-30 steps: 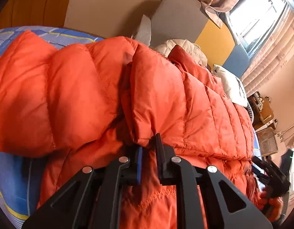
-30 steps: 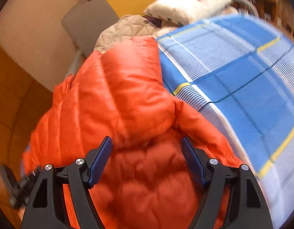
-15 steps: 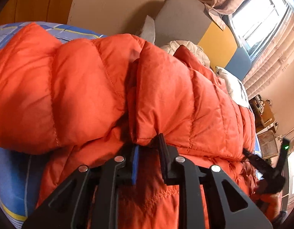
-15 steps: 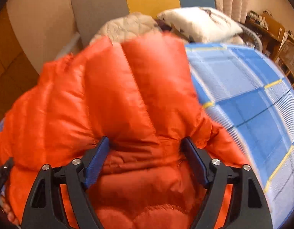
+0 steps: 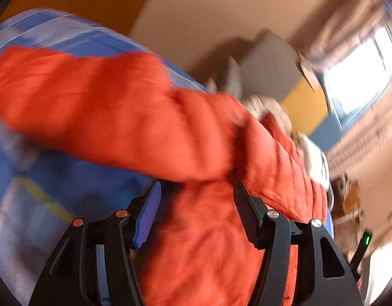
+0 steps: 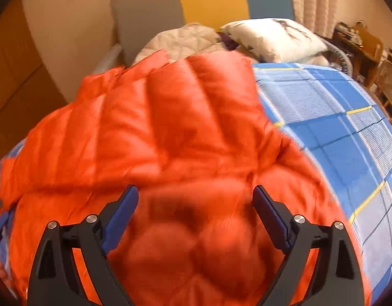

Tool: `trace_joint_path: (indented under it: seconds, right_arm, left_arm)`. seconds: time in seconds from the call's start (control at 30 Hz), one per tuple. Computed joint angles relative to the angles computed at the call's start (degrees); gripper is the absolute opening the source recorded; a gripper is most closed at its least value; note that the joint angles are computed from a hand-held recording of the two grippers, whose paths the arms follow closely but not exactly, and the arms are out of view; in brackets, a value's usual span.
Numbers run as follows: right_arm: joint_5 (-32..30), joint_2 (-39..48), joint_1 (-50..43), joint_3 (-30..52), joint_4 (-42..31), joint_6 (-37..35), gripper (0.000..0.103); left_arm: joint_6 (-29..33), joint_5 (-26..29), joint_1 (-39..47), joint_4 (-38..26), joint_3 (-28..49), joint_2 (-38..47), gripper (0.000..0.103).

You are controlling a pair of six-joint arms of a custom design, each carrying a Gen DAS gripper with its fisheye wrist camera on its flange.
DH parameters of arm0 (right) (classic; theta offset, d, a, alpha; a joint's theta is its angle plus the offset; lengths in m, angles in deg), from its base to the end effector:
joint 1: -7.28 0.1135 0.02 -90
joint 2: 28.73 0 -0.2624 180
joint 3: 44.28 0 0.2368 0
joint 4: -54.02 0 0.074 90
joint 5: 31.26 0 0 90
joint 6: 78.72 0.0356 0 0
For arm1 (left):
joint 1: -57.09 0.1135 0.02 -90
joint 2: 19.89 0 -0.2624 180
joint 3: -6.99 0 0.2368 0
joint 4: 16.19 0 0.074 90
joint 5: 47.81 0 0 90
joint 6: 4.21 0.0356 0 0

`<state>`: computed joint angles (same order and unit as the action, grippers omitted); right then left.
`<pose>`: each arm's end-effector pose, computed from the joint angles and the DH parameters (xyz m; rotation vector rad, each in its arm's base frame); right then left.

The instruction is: Fold large clothes

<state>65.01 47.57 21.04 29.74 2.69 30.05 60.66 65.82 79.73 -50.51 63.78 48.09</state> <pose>0.2528 0.0579 0.2710 0.1543 2.4964 0.0987 0.2165 0.0748 0.2347 -0.7606 2.2097 -0.5076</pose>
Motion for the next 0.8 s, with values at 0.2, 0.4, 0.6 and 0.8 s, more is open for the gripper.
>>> trace_joint_path:
  seconds: [0.2,0.4,0.6,0.8]
  right_arm:
    - [4.8,-7.2,8.5,-5.1,-2.2,2.8,0.091]
    - [6.2,-7.2,12.5,-7.1,-2.6,5.0,0.09]
    - [7.3,-5.9,13.4,-7.2,-2.6,5.4,0.091]
    - [7.3,-5.3,13.3,-7.4,-2.2,5.5,0.091]
  left_arm:
    - [8.8,9.4,29.3,-6.1,1.8,5.9,0.059]
    - [12.8,11.2,41.9,-6.3,10.5,18.3,0.059]
    - [8.6,12.1,43.4,-4.2,18.2,28.4,0.054]
    - [3.9,14.5,42.0,1.1,18.3,31.3,0.011]
